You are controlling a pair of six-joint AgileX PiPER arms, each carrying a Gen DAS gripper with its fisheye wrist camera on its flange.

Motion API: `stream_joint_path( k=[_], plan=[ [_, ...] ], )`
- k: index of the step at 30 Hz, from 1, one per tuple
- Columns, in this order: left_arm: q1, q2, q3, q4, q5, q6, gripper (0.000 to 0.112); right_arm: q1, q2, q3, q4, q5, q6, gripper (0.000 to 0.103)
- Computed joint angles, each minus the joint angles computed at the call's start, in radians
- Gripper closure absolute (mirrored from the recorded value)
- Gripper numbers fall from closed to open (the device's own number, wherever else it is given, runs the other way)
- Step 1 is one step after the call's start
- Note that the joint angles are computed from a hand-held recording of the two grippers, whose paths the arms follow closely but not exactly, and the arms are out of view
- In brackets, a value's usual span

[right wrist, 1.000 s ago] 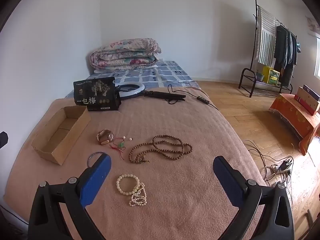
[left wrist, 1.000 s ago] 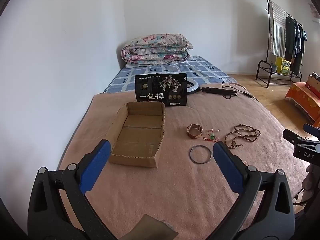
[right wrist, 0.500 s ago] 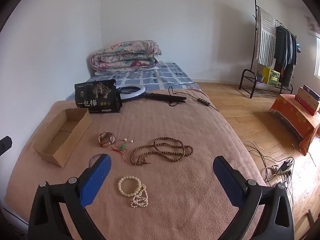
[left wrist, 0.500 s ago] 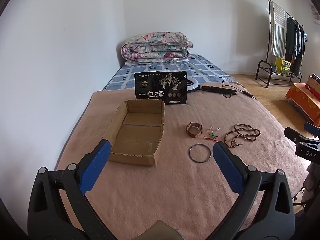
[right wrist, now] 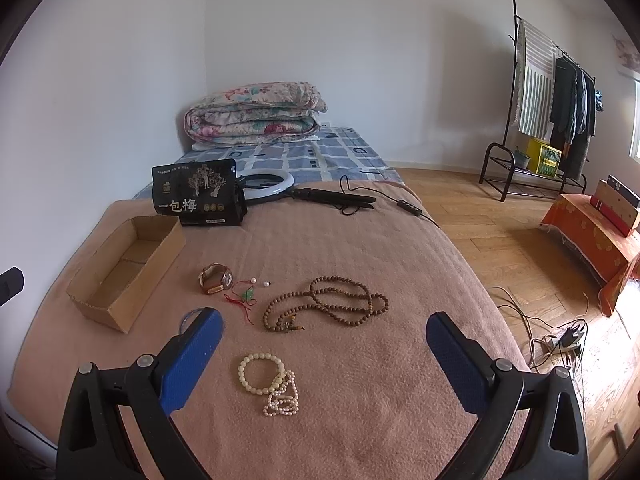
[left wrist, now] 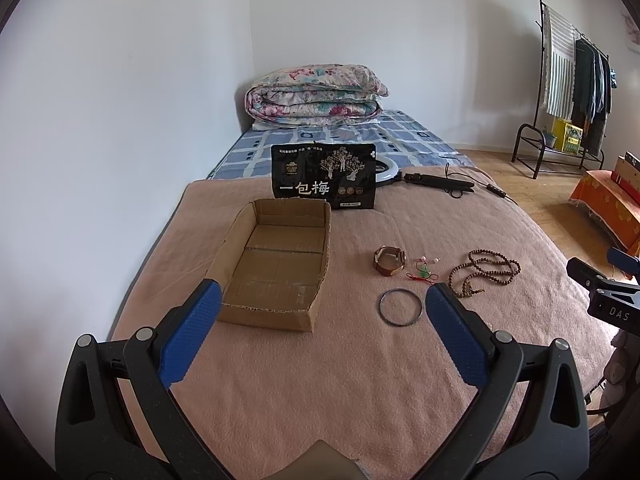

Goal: Organize jewelry

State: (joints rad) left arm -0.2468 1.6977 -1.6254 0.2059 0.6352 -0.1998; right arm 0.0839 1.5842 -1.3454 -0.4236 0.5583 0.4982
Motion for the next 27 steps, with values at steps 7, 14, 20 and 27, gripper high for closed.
stream_joint_path(
  k=[7,14,20,27],
  plan=[
    [-0.004,-0.006,0.018,0.005,-0.01,-0.01,0.009,0.002,0.002,-0.003,0.0,0.003,-0.002,0.0],
    [-0.004,-0.006,0.017,0.003,-0.009,-0.008,0.009,0.004,0.001,-0.001,-0.003,0.002,0.002,0.0],
    [-0.003,-0.006,0.017,0.0,-0.008,-0.007,0.009,0.004,0.001,0.0,-0.004,0.002,0.003,0.0],
    [-0.002,-0.006,0.014,-0.003,-0.006,-0.005,0.009,0.005,0.002,-0.002,-0.008,0.003,0.005,0.0]
  ],
)
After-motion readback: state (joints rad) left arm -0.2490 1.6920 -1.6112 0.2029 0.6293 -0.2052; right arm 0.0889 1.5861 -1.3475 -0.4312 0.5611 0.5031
